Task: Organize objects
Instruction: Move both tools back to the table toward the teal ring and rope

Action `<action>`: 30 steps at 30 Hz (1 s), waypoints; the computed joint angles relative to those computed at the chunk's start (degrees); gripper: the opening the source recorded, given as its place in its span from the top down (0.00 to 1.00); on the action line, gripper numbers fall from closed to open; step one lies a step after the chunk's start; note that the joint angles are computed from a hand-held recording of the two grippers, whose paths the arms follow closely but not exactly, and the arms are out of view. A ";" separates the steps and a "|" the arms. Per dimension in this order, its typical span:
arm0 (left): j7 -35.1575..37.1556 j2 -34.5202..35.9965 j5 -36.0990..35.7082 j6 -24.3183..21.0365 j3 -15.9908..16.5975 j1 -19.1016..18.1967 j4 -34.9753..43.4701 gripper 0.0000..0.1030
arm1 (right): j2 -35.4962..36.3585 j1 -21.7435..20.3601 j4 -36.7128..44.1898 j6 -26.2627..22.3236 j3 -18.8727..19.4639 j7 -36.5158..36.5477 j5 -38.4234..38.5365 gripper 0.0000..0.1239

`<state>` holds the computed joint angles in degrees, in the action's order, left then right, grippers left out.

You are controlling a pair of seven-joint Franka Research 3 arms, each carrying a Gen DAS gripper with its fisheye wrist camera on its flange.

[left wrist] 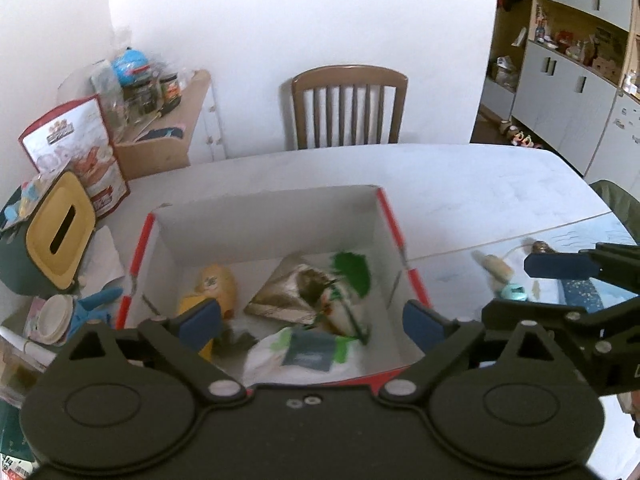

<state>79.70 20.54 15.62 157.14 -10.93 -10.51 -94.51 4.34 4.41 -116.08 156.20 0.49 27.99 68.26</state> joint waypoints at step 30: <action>-12.79 7.86 9.68 2.47 2.02 -11.35 7.77 0.00 | -2.08 -10.03 -3.00 -1.87 -7.34 -12.66 8.43 0.19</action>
